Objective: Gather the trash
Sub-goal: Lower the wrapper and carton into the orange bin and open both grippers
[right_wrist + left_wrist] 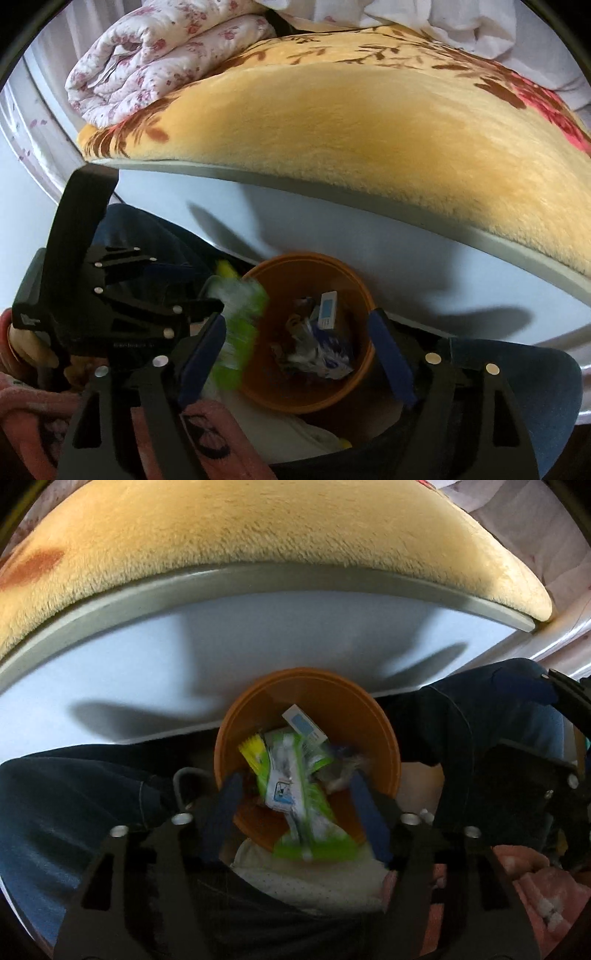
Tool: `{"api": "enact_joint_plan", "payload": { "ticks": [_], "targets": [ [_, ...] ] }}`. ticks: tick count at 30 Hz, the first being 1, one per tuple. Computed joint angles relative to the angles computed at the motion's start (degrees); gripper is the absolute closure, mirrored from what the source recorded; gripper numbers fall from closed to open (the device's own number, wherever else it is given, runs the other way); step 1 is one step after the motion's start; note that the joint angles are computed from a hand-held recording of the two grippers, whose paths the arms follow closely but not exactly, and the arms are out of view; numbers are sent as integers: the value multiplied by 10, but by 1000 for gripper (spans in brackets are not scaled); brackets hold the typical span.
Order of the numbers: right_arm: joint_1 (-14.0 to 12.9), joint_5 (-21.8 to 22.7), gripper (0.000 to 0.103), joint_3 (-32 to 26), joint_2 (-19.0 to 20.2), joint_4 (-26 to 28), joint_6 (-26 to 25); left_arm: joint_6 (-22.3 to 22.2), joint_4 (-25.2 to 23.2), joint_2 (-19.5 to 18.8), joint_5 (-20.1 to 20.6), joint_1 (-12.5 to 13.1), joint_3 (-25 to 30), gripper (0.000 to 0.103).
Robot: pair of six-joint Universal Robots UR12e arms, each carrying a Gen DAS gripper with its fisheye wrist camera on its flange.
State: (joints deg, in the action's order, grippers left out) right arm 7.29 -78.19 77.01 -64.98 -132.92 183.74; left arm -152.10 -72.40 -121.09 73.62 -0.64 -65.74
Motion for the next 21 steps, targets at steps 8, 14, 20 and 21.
{"api": "enact_joint_plan", "payload": {
  "ticks": [8, 14, 20, 21],
  "targets": [
    [-4, -10, 24, 9, -9, -37, 17, -14, 31, 11, 11, 3, -9, 32],
    [-3, -26, 22, 9, -17, -88, 19, -35, 84, 20, 7, 2, -3, 32],
    [-4, -56, 20, -3, -21, -148, 25, -55, 174, 24, 12, 2, 14, 31],
    [-4, -67, 19, -6, -21, -164, 25, -60, 200, 25, 14, 2, 14, 31]
  ]
}}
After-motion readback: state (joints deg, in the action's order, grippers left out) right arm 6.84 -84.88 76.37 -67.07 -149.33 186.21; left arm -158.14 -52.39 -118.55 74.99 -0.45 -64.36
